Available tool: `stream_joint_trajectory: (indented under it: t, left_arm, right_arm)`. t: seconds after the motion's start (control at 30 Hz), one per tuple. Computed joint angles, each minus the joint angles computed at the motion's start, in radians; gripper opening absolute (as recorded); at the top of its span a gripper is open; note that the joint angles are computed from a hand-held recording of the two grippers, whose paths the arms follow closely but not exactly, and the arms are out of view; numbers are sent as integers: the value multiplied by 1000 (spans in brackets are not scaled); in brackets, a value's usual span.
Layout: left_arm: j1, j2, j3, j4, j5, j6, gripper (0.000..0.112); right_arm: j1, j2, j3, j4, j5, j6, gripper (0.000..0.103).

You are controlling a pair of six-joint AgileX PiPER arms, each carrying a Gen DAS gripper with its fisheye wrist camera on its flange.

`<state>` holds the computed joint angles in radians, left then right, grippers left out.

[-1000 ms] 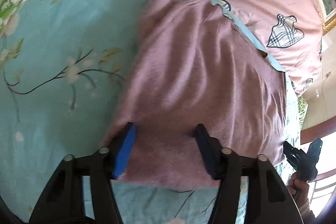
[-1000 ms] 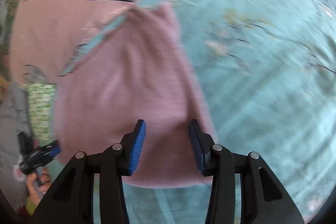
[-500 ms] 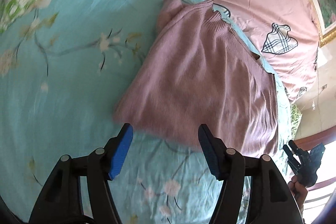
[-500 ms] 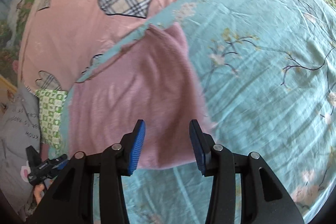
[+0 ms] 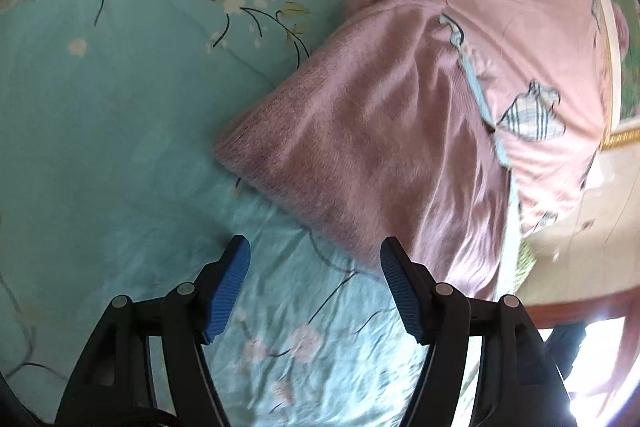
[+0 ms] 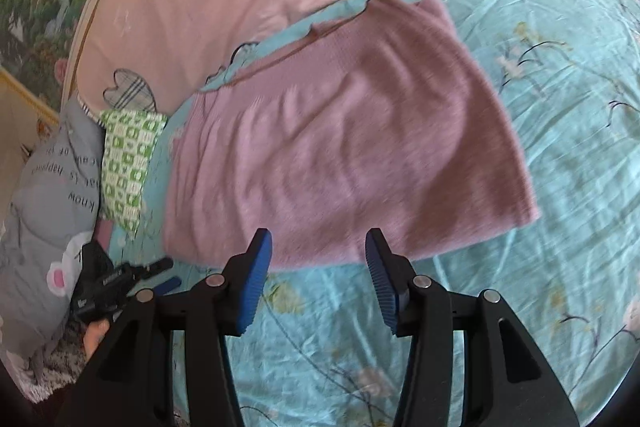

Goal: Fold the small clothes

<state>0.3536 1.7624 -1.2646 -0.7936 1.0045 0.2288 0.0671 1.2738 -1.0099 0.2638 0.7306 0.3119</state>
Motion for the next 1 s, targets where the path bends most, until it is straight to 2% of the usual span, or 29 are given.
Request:
stream_joint_trajectory:
  t: [0.37, 0.43, 0.6, 0.67, 0.73, 0.77, 0.83, 1.0]
  left_arm:
    - [-36, 71, -37, -87, -133, -73, 76]
    - [-44, 83, -45, -108, -161, -76, 81]
    - [-76, 104, -77, -89, -232, -115, 80]
    - [-91, 113, -100, -70, -248, -126, 69]
    - [-96, 137, -136, -77, -232, -117, 42]
    - [-97, 144, -150, -82, -226, -113, 38]
    - [-107, 143, -167, -74, -229, -109, 20]
    - [-163, 118, -242, -67, -215, -47, 16]
  right_arm:
    - [35, 95, -62, 28, 17, -40, 51]
    - [31, 113, -77, 35, 22, -55, 51]
    - [20, 151, -109, 55, 35, -91, 51]
    - [5, 167, -121, 75, 38, -111, 51]
    - [-4, 178, -128, 85, 34, -121, 51]
    - [-10, 185, -133, 92, 33, -129, 51]
    - [-22, 195, -142, 102, 34, -146, 51]
    - [-59, 206, -157, 134, 33, -193, 51]
